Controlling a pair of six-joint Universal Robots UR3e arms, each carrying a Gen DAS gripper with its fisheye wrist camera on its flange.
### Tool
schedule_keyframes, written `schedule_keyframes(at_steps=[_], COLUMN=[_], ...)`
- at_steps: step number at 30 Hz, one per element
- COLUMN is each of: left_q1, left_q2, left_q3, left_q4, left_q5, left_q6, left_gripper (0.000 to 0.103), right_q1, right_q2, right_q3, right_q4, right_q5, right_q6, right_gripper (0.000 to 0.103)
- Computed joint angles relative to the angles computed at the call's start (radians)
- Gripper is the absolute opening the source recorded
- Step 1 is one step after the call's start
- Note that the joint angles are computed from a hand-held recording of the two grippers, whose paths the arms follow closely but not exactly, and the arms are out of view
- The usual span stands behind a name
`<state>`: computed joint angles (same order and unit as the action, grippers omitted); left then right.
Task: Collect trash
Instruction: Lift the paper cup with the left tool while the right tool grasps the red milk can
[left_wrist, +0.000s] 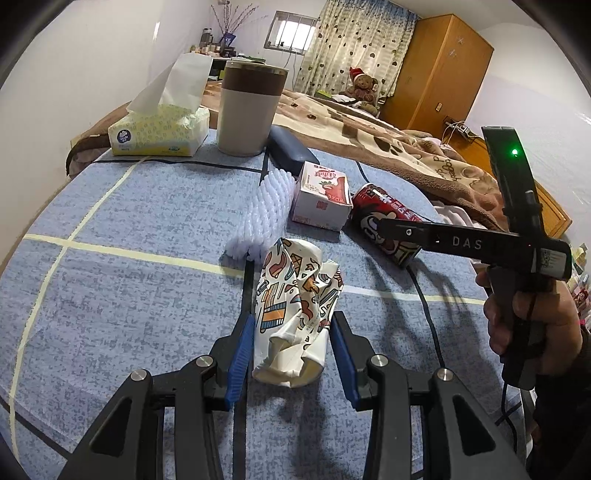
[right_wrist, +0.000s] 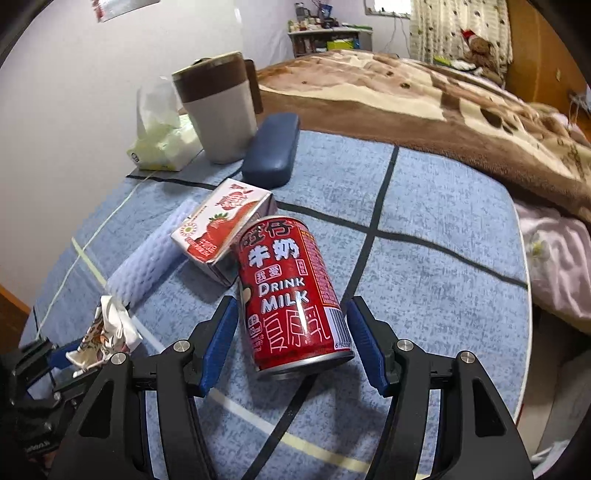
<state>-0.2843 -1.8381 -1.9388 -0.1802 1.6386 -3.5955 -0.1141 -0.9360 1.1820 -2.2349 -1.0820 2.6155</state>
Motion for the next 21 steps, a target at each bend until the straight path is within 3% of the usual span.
schedule_keyframes(at_steps=[8,21], left_q1=[-0.012,-0.103], left_q2=[0.006,0.05], left_q3=[0.007,0.012], left_q4=[-0.016,-0.074], left_q5=[0.017,0.071], left_q6=[0.002,-0.028], left_gripper=[0.042,0.042], right_q1=[-0.028,-0.229], right_q2=[-0.107,-0.488], right_q3=[0.166,0.641], right_q4=[-0.085,-0.071], right_q5=[0.015,0.1], right_q6=[0.011,-0.128], right_gripper=[0.058,0.057])
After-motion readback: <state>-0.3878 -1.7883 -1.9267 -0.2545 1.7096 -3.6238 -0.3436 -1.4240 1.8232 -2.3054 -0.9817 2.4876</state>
